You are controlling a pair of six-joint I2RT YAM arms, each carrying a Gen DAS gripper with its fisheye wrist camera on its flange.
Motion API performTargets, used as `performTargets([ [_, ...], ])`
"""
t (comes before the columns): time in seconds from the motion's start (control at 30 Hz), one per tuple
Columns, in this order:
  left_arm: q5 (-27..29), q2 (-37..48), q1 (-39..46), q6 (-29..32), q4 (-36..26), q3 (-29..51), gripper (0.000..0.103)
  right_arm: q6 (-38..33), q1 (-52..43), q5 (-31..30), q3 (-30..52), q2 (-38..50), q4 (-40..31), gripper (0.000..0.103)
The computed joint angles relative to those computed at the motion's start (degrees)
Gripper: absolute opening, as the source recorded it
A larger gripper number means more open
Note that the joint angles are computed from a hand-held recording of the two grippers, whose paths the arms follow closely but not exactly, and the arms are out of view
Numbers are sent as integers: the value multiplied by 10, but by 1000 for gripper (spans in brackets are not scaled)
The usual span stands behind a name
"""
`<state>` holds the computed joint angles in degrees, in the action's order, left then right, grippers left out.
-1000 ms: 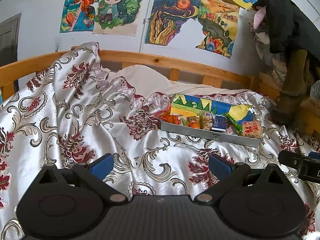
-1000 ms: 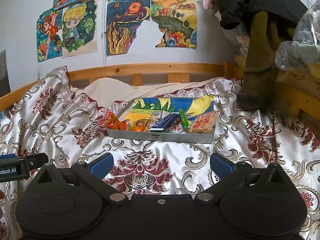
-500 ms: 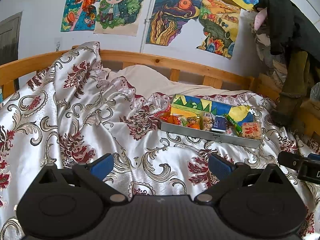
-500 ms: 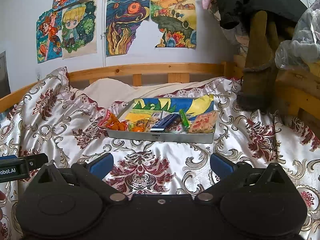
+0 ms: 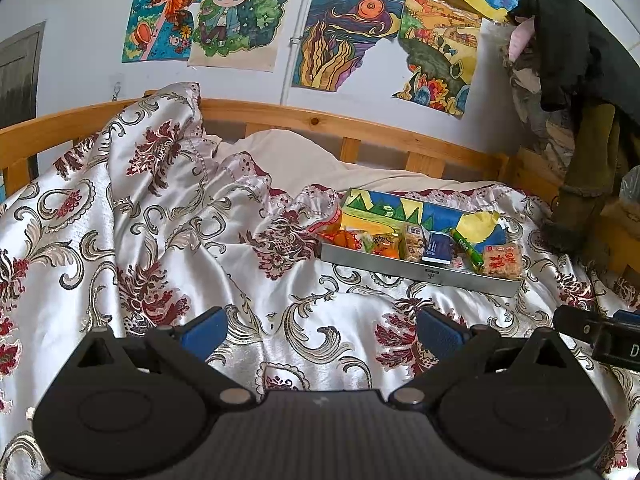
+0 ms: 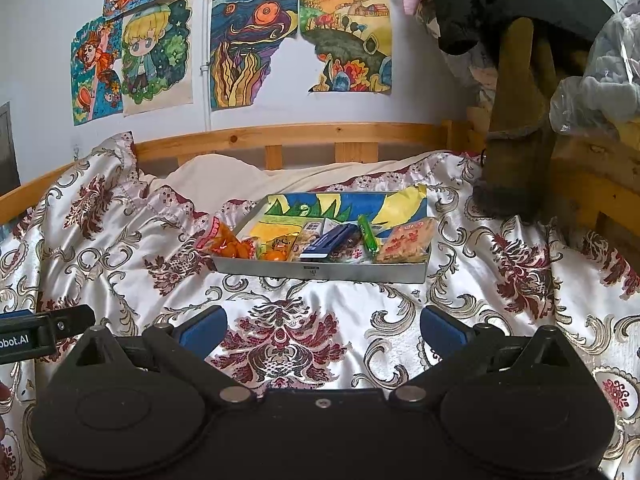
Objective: Organize snacks
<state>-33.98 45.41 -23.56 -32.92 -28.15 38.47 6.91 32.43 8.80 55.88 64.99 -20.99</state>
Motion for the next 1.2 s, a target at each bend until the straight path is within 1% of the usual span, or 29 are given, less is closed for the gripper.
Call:
performTargets([
  [0.53,-2,2,-3,-5,-5,2,103,0,-2,-2,-1,1,1,102],
  [0.77,-15,36,-3,-46,-56,32,103,0,-3,-2,1,2,-2,102],
  [1.03,-50,54,-10,-47,-81,44,103,7,-1,-4,-10,-1,1,102],
  [1.2,-27,49,-4,-32,-76,42,103,8,2,-2,-12,-2,0,102],
])
